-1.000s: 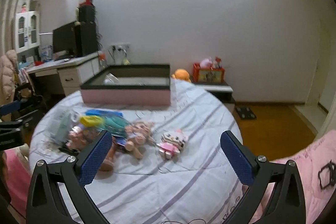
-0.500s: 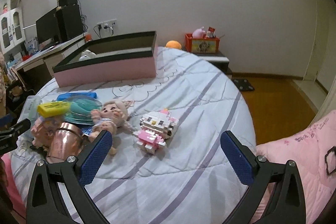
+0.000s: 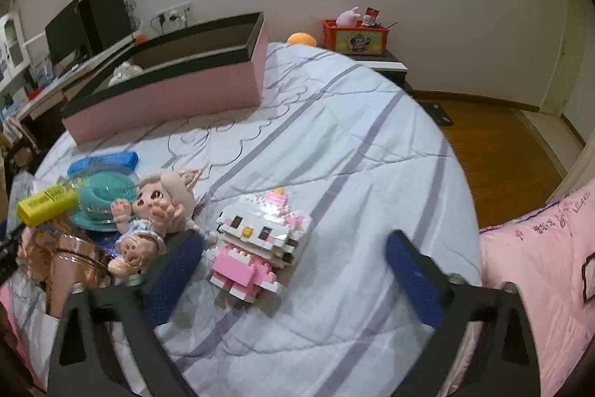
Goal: Organize rigid objects
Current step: 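Grasp the clear plastic case with left tool while right tool grasps Hello Kitty figure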
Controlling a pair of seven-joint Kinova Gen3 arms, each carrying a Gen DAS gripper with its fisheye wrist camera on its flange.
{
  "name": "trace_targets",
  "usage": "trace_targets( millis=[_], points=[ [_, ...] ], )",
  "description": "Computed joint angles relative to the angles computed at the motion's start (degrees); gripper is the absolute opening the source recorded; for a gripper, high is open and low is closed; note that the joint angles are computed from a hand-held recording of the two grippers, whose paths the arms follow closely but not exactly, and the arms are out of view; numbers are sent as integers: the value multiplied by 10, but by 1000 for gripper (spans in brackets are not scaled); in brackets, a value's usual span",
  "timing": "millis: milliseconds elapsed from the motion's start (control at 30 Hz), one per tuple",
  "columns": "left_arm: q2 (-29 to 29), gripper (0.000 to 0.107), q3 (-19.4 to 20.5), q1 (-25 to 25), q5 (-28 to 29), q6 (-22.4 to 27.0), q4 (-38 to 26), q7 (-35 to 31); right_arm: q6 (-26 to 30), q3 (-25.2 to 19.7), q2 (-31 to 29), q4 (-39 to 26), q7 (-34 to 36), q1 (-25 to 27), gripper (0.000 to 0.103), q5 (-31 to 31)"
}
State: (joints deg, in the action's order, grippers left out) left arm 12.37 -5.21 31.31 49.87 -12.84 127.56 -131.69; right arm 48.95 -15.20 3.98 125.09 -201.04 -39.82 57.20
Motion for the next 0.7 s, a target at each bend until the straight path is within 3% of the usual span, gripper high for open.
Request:
trace_targets(
  millis=[100, 133, 333, 700],
  points=[
    [-10, 63, 2, -3, 2, -1, 4, -3, -8, -3, 3, 2, 12, -4, 65, 15],
    [-14, 63, 5, -6, 1, -2, 6, -1, -3, -4, 6, 0, 17, -6, 52, 16],
    [-51, 63, 33, -25, 18, -25, 24, -23, 5, -5, -2, 3, 12, -17, 52, 23],
    [-104, 63, 111, -89, -4, -6, 32, -21, 75, -55, -46, -8, -12, -44, 52, 54]
  ],
)
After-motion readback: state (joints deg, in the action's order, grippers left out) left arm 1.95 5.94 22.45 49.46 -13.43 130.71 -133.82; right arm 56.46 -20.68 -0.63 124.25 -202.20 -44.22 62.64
